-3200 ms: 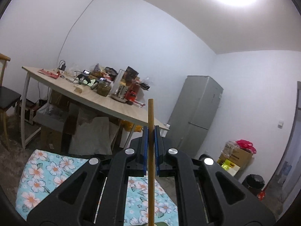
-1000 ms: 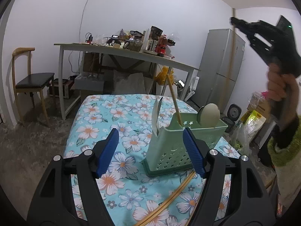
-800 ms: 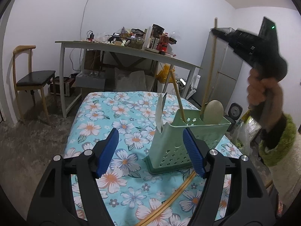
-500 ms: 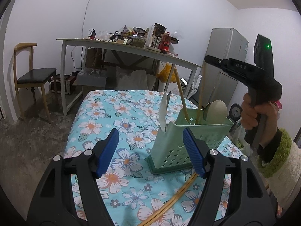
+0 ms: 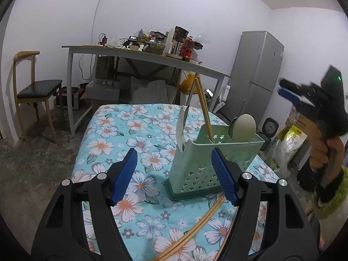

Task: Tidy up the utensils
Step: 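Move both open tools to the remaining wooden chopsticks beside the holder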

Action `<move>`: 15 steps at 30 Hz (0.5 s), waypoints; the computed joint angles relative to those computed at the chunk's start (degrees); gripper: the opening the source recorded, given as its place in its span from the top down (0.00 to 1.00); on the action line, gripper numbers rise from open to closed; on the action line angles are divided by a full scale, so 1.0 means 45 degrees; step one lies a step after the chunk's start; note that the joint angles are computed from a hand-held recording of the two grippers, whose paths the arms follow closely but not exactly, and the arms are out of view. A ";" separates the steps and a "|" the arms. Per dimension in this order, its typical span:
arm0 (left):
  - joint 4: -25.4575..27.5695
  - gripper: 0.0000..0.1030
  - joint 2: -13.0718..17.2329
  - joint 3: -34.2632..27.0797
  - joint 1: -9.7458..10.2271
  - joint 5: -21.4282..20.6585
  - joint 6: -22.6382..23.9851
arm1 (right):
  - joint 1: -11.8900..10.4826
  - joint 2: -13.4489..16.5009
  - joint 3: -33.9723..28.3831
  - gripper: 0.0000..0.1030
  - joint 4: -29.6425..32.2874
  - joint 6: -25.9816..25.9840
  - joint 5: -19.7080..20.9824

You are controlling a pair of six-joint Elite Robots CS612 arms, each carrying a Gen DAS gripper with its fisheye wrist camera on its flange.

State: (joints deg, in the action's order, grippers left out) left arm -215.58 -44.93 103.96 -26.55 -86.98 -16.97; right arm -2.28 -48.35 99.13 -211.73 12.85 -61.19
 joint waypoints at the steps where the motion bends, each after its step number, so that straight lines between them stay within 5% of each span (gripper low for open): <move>1: 0.0056 0.35 -0.0018 0.0010 -0.0014 -0.0008 0.0036 | -0.0113 -0.0071 0.0291 0.57 -0.0026 0.0393 0.0102; 8: 0.0586 0.32 -0.0103 0.0044 -0.0106 -0.0009 0.0330 | -0.0572 0.0021 0.1469 0.58 0.0516 0.2535 0.1170; 15: 0.1800 0.27 -0.0149 0.0033 -0.0146 -0.0089 0.0649 | -0.0683 0.0923 0.1781 0.58 0.1359 0.4639 0.2629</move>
State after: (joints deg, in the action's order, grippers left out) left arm -207.48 -45.60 104.11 -27.21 -87.38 -14.05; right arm -5.35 -44.20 107.15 -205.62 33.73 -49.36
